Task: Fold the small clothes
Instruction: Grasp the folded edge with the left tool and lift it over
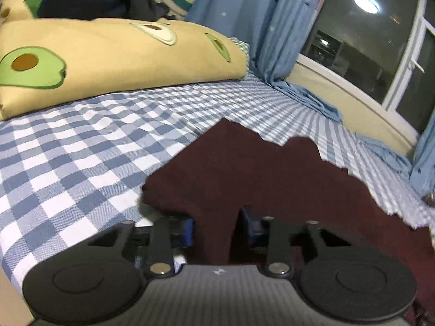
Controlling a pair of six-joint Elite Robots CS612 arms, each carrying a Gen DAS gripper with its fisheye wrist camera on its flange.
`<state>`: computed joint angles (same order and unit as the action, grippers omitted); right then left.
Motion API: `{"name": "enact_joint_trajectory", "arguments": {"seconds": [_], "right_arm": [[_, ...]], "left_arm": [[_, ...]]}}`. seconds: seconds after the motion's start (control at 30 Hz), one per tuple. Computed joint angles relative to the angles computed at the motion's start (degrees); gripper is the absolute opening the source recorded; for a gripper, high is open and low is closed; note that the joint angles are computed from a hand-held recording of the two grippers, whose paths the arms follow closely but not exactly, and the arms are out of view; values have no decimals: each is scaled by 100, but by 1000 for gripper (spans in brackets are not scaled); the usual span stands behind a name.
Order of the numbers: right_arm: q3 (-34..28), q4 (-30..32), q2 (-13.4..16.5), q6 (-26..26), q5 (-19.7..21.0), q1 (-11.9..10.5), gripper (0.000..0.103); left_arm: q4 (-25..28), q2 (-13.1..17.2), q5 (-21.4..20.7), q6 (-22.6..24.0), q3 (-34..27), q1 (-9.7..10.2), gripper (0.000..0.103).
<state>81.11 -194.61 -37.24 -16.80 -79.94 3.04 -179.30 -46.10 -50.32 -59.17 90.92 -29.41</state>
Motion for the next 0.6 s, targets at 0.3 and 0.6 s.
{"name": "enact_joint_trajectory", "arguments": {"seconds": [0.3, 0.6], "right_arm": [[18, 384, -57, 910, 900, -239, 103], [495, -590, -211, 424, 333, -385, 103]], "left_arm": [[-1085, 156, 333, 2293, -596, -165, 10], [-1307, 613, -518, 3869, -1812, -379, 8]]}}
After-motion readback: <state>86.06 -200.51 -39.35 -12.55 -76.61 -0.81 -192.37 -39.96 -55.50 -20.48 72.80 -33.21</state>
